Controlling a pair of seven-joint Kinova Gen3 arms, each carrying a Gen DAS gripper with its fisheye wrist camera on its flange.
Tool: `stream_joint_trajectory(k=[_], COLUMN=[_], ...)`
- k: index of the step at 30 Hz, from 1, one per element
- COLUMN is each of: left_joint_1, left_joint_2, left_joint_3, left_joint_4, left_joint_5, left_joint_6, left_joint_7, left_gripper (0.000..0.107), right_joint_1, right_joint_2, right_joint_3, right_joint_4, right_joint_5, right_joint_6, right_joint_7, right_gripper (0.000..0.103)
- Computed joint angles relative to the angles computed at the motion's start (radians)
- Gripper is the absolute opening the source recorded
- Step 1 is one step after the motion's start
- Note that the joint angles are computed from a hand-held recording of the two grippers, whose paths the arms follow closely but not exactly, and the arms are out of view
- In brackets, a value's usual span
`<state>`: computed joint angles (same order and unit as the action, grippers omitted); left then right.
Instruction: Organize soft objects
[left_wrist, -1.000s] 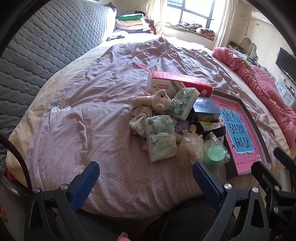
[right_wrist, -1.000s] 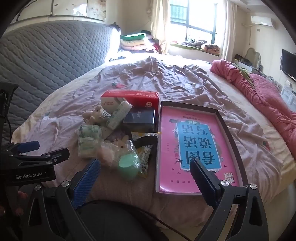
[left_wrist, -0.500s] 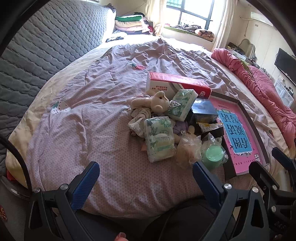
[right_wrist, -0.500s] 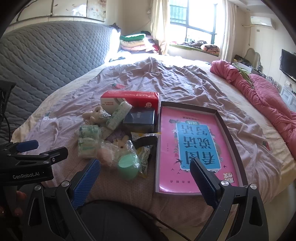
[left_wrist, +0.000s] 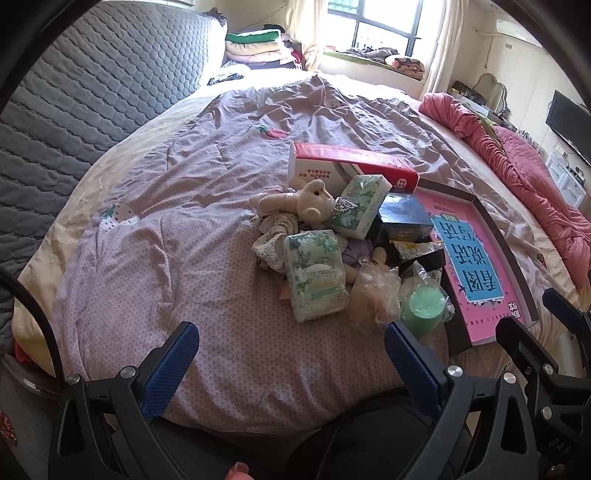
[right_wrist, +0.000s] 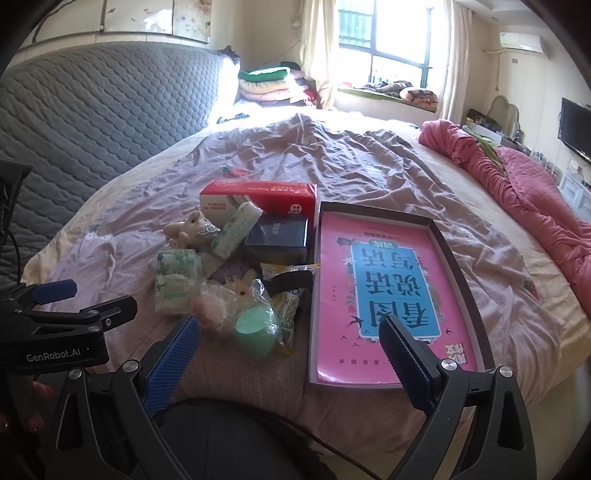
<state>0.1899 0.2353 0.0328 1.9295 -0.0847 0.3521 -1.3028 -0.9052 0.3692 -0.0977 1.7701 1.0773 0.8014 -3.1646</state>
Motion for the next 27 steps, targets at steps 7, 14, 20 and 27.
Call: stream_joint_trajectory(k=[7,14,20,27], left_joint_1=[-0.003,-0.002,-0.007,-0.024], left_joint_2=[-0.003,-0.002,-0.001,0.008], left_joint_3=[0.005,0.004,0.009,0.021], left_joint_4=[0.001,0.000,0.001,0.006], left_joint_5=[0.003,0.005,0.011,0.038], left_joint_6=[0.000,0.002,0.002,-0.004], left_joint_7=[-0.007,-0.009,-0.016,-0.043], left_gripper=[0.101,0.101,0.101,0.101], right_joint_1=[0.002,0.006,0.007,0.011], right_joint_2=[-0.002,-0.004,-0.003,0.001], right_joint_3=[-0.001,-0.001,-0.001,-0.001], right_joint_4=[0.004,0.005,0.006,0.005], right_joint_5=[0.002,-0.002,-0.006,-0.013], right_joint_6=[-0.002,-0.005,-0.009,-0.019], right_joint_7=[-0.007,-0.004,-0.005,0.002], right_gripper=[0.098,0.098,0.098,0.098])
